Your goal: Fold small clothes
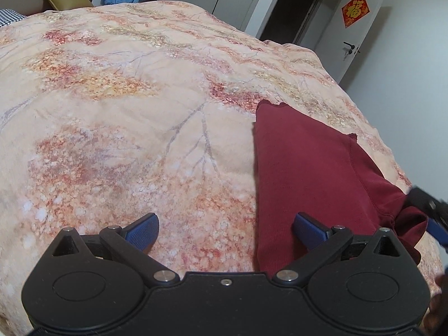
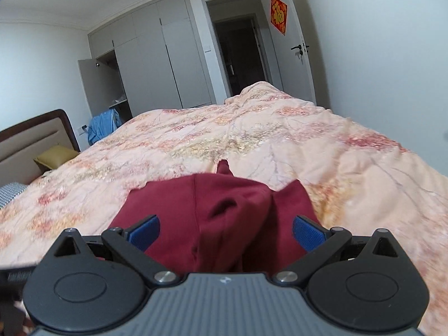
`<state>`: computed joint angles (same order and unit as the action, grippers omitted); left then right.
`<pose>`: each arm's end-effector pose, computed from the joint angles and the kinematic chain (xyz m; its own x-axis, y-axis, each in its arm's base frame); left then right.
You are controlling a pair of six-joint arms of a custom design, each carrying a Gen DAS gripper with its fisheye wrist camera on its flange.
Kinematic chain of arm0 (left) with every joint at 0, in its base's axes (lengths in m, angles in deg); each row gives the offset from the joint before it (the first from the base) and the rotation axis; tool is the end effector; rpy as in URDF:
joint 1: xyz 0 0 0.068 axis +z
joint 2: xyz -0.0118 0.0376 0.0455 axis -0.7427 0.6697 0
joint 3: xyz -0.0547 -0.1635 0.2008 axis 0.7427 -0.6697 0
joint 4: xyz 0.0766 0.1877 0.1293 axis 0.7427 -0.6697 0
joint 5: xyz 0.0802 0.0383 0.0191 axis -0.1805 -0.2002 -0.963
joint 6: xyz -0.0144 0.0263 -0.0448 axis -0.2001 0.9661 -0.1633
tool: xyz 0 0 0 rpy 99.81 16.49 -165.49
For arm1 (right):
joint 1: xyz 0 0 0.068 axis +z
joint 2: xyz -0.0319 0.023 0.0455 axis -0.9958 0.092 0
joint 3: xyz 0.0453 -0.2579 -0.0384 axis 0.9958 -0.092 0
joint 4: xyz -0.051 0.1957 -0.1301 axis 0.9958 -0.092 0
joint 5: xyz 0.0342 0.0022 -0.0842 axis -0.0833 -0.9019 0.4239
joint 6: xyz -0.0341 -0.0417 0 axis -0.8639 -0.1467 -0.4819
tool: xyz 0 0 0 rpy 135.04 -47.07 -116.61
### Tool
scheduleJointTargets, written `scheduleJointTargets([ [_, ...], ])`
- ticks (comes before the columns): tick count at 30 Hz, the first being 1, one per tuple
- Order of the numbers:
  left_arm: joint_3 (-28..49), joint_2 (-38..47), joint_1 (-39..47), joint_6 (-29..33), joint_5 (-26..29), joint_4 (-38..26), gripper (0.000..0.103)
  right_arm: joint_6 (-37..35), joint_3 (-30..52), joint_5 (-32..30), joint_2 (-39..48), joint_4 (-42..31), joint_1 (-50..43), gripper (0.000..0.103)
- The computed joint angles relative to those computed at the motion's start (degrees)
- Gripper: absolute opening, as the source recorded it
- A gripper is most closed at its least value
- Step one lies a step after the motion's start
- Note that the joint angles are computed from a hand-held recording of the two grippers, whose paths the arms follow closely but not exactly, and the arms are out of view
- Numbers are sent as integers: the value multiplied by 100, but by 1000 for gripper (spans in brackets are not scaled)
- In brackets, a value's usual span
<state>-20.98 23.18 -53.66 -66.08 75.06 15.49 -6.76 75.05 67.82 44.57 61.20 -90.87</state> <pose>0.2546 -0.0391 0.2456 -0.7258 -0.0143 -0.6877 0.2963 0.8958 -0.3313 0.1415 -0.0215 0.2046 -0.2743 0.3844 -0.8815 0.3874 0.8831 0.2645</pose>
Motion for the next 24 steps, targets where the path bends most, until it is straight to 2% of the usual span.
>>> scheduleJointTargets([
  [3, -45, 25, -45, 14, -39, 73, 102, -127, -7, -235, 832, 848, -240, 103],
  [6, -107, 47, -98, 48, -85, 149, 102, 0, 16, -695, 1477, 1328, -582, 103],
  [10, -135, 69, -137, 89, -130, 200, 102, 499, -151, -1964, 1875, 1872, -1452, 103],
  [12, -128, 85, -139, 92, -126, 205, 102, 657, -240, -2805, 2046, 2193, -2045, 103],
  [14, -131, 94, -145, 74, -123, 219, 102, 632, -65, -3685, 2403, 2196, -2604, 103],
  [15, -140, 91, -153, 76, -129, 232, 102, 593, 34, -3927, 2541, 2141, -2766, 103],
  [17, -153, 90, -157, 80, -140, 249, 102, 493, 149, -3982, 2634, 2088, -2914, 102],
  [19, -150, 95, -163, 76, -143, 242, 102, 417, 229, -3915, 2663, 2053, -2958, 96],
  [21, -149, 96, -183, 99, -172, 236, 103, 400, 295, -3892, 2754, 2081, -2930, 78],
  [22, -159, 87, -200, 123, -195, 243, 103, 391, 323, -3816, 2818, 2087, -2881, 74],
  [23, -174, 91, -216, 148, -210, 267, 102, 387, 355, -3636, 2854, 2037, -2785, 63],
  [24, -176, 104, -241, 163, -232, 276, 102, 353, 388, -3431, 2902, 1996, -2687, 47],
])
